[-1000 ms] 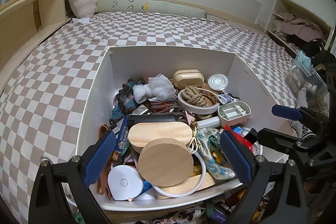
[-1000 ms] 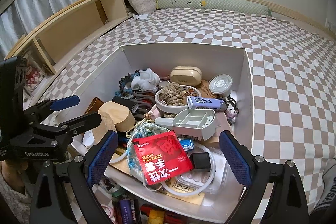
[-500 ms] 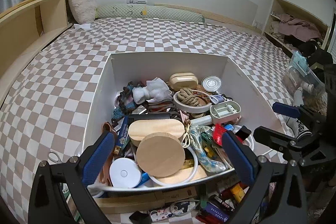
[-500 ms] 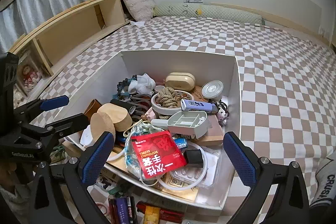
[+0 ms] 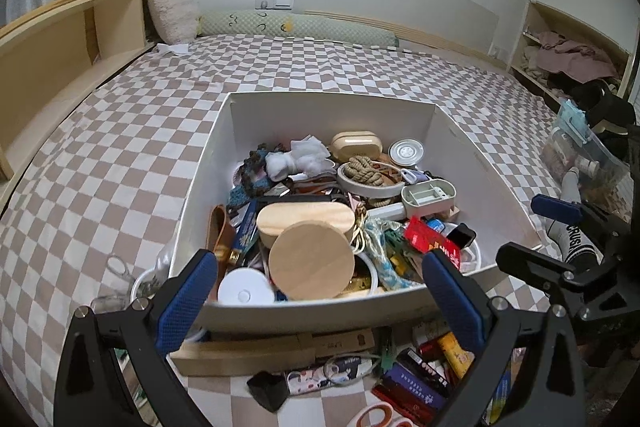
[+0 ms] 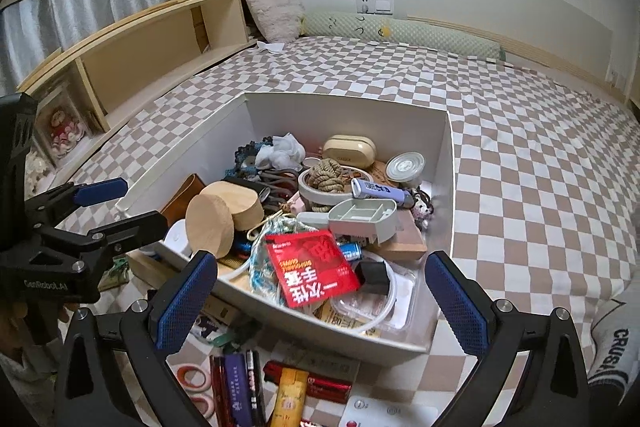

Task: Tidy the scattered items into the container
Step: 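Move both tools back from the box toward the scattered items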

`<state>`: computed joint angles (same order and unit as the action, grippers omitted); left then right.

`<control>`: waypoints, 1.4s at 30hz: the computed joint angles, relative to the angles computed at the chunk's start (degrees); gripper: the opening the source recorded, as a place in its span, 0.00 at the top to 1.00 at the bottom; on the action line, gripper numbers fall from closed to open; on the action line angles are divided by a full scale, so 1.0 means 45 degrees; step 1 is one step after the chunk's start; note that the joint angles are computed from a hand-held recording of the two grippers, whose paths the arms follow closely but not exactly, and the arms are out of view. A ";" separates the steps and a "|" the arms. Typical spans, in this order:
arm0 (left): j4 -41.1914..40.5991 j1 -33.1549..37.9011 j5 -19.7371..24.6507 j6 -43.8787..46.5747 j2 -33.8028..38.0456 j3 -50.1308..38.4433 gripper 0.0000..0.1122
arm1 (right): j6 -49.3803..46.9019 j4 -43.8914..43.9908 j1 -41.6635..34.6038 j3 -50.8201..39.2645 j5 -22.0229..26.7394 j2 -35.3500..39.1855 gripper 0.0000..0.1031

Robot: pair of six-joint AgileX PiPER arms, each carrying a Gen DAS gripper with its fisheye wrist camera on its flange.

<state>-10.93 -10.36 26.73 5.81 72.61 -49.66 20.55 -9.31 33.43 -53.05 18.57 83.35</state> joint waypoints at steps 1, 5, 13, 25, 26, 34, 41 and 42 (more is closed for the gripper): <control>0.0025 0.0012 -0.0065 -0.0076 -0.0173 0.0162 0.08 | 0.0211 -0.0189 0.0069 0.0101 0.0001 -0.0094 0.00; 0.0106 -0.0020 -0.0133 -0.0291 -0.0732 0.0644 0.09 | 0.0634 -0.0448 0.0253 0.0612 -0.0074 -0.0557 0.00; 0.0720 -0.0285 -0.0137 -0.0958 -0.1649 0.1349 0.09 | 0.2677 -0.2084 0.0725 0.1562 -0.0198 -0.1349 0.00; 0.2142 -0.1012 -0.0288 -0.2681 -0.2854 0.2609 0.09 | 0.4745 -0.3737 0.1273 0.2788 -0.0382 -0.2031 0.00; 0.2128 -0.1034 -0.0309 -0.2697 -0.2919 0.2700 0.08 | 0.4798 -0.3749 0.1262 0.2882 -0.0404 -0.2092 0.00; 0.3254 -0.1599 -0.0478 -0.4074 -0.3315 0.3426 0.09 | 0.3561 -0.2392 0.0988 0.3228 -0.0564 -0.2271 0.00; 0.3731 -0.1794 -0.0537 -0.4700 -0.3594 0.3940 0.09 | 0.3765 -0.2658 0.1217 0.3369 -0.0550 -0.2232 0.00; 0.3806 -0.1813 -0.0538 -0.4790 -0.3625 0.4005 0.09 | 0.3601 -0.2515 0.1213 0.3393 -0.0584 -0.2188 0.00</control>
